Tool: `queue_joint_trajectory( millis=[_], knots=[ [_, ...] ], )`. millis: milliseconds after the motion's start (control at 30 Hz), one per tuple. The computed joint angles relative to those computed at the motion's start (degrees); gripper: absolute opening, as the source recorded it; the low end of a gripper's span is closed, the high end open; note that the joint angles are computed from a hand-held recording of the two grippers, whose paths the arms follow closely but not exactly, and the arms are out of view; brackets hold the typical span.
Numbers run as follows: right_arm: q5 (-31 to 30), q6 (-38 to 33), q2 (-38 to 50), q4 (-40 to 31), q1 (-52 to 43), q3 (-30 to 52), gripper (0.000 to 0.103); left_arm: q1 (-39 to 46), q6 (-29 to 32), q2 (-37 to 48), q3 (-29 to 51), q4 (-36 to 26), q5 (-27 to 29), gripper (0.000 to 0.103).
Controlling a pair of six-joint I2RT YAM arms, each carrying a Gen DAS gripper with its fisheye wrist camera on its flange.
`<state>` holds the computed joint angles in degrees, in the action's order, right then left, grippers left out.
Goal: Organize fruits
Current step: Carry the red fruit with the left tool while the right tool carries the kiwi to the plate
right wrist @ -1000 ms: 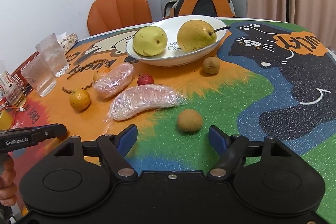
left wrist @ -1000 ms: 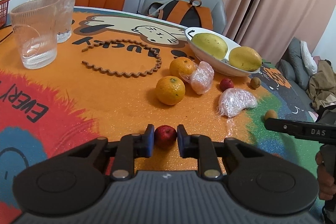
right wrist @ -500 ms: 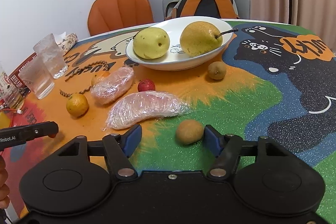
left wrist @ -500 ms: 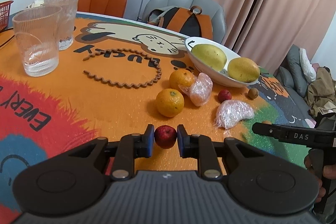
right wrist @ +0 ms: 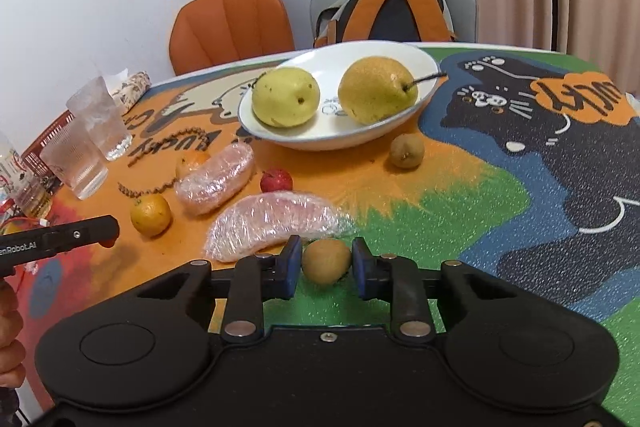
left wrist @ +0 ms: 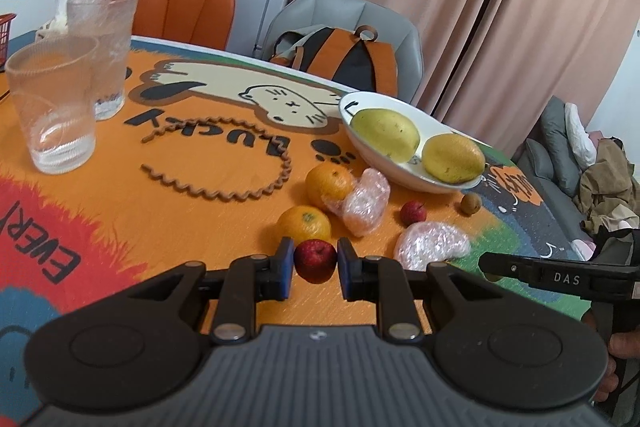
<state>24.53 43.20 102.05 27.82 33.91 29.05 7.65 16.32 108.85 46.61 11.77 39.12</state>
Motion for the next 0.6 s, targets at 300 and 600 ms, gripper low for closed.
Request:
queue_joint_trajectory(
  millis=[300, 600],
  knots=[
    [-0.1, -2.0, -3.0, -0.9, -1.4, 0.2, 0.025, -2.8, -1.7, -0.1, 2.0, -0.3, -0.2, 0.021],
    [-2.0, -6.3, -5.2, -1.3, -4.3, 1.8, 0.025, -6.5, -4.3, 0.4, 4.4, 0.0, -2.3, 0.021]
  ],
)
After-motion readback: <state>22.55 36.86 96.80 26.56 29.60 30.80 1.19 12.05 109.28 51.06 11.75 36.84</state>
